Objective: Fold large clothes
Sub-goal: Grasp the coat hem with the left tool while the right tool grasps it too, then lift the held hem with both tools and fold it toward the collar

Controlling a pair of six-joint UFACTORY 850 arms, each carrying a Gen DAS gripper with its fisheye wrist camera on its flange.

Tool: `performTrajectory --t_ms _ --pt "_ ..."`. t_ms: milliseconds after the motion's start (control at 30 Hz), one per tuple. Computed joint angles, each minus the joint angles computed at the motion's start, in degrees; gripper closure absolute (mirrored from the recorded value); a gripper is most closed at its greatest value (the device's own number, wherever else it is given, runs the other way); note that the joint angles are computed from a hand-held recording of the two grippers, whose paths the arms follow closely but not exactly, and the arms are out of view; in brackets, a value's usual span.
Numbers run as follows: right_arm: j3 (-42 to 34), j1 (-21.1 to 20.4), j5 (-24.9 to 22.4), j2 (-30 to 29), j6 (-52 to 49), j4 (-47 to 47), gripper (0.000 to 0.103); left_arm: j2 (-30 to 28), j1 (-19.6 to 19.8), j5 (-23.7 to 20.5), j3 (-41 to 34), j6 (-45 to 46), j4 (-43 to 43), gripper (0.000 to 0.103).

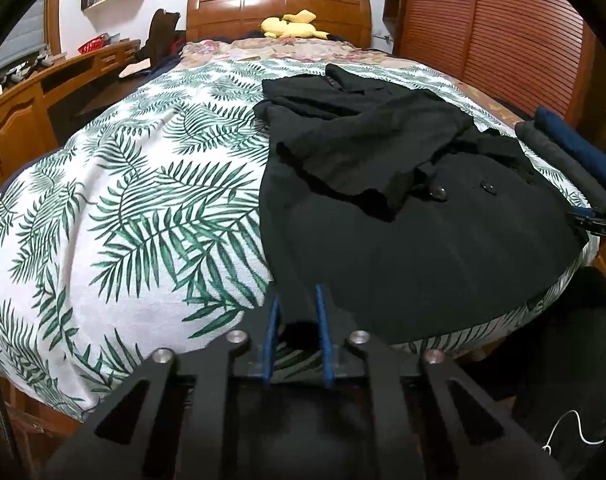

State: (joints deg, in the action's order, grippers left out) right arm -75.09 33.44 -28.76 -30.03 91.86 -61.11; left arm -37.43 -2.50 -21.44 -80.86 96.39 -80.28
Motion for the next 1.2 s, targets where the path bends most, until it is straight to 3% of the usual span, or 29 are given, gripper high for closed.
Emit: performTrajectory --t_ms 67,133,167,267,533,833,1200 --pt "0.01 -0.14 2.00 0.05 -0.89 0.46 0.045 0.43 0.02 -0.46 0.35 2.35 -2.57 0.101" --pt "0.25 -0.21 4.85 0.40 -1.89 0.43 0.069 1.14 -0.11 -0.28 0.91 5.31 -6.14 0.102" --pt "0.22 -0.18 6.13 0.56 -2.77 0.58 0.091 1.58 -0.12 -0.32 1.19 6.88 -7.96 0.102" --pt "-0.30 0.62 6.19 0.77 -2.50 -1.68 0.098 3.26 0.16 -1.59 2.20 13.55 -15.34 0.102" --pt "0.80 1.86 4.23 5.64 11.66 -17.56 0.101 8.12 0.84 -4.84 4.05 22.05 -24.33 0.102" --pt "1.84 4.73 -0.02 11.54 12.14 -21.24 0.101 16.06 2.70 -9.01 8.92 29.10 -32.14 0.102" --pt "5.01 11.64 -8.74 20.35 9.52 -23.24 0.101 25.92 4.57 -14.99 15.88 34.97 -36.80 0.102"
